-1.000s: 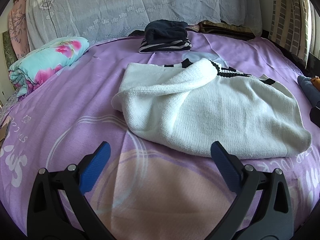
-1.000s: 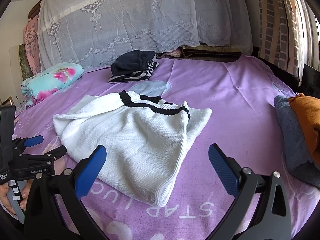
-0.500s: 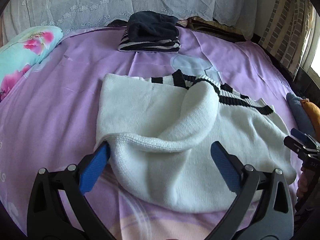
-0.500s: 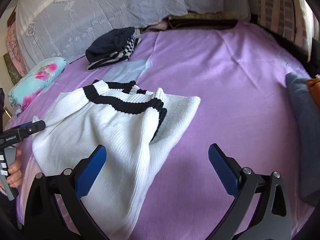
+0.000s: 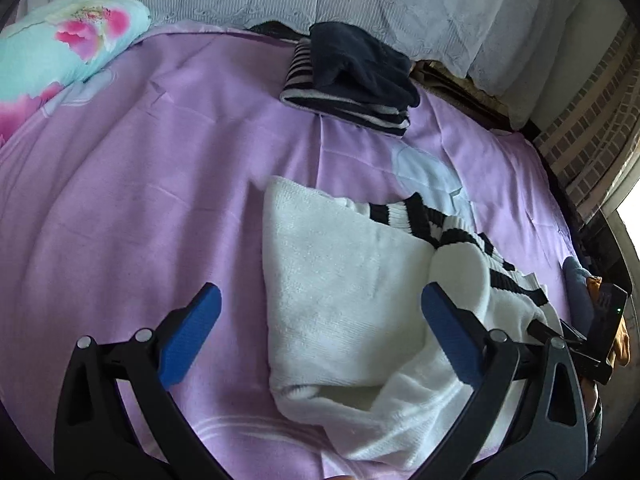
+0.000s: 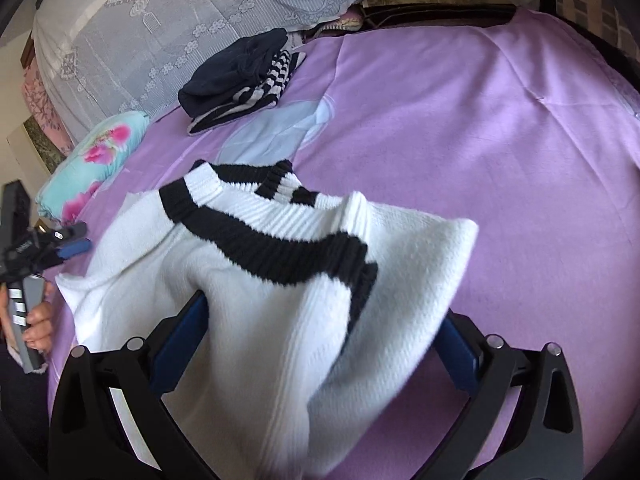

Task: Fold small clothes
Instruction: 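Grasp the sweater's striped cuff with the right gripper and lift it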

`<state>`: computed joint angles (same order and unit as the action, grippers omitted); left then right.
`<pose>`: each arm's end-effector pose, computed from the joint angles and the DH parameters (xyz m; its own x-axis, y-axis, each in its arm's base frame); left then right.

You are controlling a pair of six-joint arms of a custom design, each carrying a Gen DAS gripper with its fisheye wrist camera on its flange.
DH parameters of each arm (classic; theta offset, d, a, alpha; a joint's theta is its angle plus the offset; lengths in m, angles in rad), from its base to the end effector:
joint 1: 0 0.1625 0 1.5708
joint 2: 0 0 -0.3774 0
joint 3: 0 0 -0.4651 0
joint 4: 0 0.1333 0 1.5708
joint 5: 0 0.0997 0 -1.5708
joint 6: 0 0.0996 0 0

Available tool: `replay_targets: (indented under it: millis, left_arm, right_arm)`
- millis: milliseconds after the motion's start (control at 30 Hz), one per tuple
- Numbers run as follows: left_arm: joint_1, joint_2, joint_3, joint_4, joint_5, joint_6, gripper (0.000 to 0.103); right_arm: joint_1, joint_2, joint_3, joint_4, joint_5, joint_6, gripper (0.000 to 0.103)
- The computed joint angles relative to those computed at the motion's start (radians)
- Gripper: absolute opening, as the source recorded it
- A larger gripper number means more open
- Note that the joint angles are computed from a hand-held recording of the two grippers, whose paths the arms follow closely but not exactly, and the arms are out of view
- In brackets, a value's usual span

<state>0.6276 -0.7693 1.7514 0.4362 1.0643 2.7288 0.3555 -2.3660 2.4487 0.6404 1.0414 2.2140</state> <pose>-0.2528 -0.4078 -0.0630 -0.8459 0.3759 -0.3783 0.5029 0.7982 -0.3315 -0.1166 -0.2391 0.2567 -0.8894 0.2220 0.3995 -0.1524 0.6801 -0.7171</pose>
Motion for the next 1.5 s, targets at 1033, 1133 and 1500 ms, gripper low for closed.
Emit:
replay_targets:
  millis: [1033,1133,1500]
  left_arm:
    - [0.049,-0.037,-0.066,-0.198,-0.258,0.18,0.06]
    - [0.042,-0.019,-0.053,-0.221,-0.202,0.2,0.066]
    - [0.019,0.332,-0.455,0.019,-0.168,0.319,0.086]
  right_arm:
    - [0.545,0.388,-0.259,-0.409,0.297,0.292,0.071]
    - [0.597,0.411,-0.268,-0.43,0.333,0.286,0.071]
    - [0.684,0.756,-0.579,-0.315,0.522,0.414,0.065]
